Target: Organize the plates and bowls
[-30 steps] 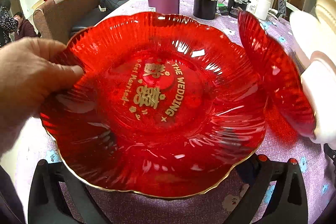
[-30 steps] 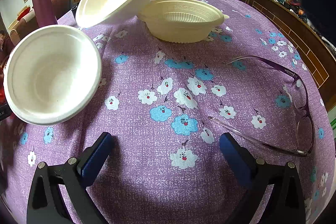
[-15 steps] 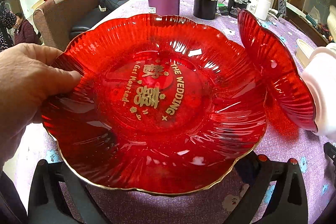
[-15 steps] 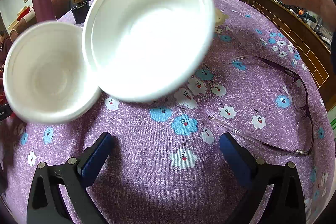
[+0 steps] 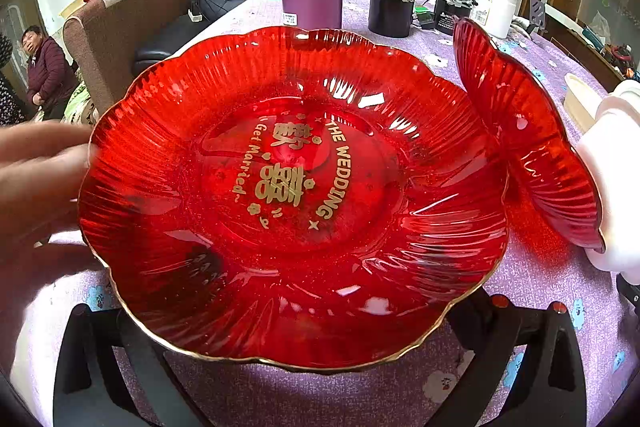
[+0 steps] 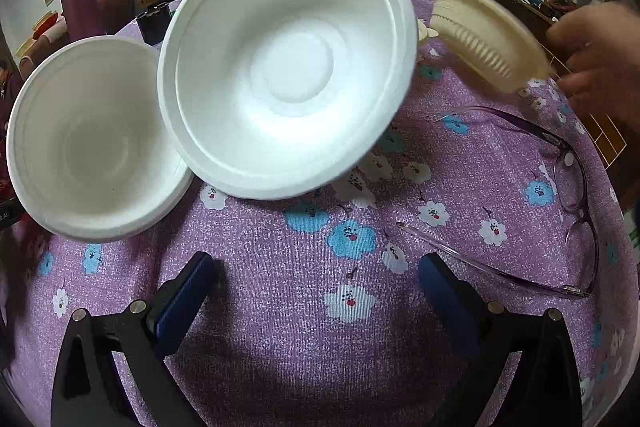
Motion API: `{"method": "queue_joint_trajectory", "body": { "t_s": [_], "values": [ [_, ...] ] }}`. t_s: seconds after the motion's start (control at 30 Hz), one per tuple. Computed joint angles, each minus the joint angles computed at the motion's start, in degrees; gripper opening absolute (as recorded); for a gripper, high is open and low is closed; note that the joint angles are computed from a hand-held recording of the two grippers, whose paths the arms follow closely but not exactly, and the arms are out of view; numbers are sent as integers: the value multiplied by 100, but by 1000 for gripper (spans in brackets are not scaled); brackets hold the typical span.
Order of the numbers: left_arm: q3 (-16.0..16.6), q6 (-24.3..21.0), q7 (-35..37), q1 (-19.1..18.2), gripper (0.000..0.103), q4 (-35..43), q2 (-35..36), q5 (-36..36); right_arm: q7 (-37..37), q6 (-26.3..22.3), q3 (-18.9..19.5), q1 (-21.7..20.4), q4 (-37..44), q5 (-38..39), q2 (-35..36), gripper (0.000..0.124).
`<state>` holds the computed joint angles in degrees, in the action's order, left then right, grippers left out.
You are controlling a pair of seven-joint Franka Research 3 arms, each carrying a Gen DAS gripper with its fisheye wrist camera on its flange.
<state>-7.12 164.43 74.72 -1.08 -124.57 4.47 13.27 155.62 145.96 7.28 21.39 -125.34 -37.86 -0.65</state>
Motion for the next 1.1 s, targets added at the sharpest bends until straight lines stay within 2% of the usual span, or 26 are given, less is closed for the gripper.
{"method": "queue_joint_trajectory", "body": {
  "t_s": [0.83,1.1],
  "values": [
    [-3,-3,-9,2,103,3,2,9,3,3,-4,3,-1,-4,3,102],
    [18,-31,-241,-25,103,10,-3,181,60,-98,1,28,75,-6,28,102]
  ]
}}
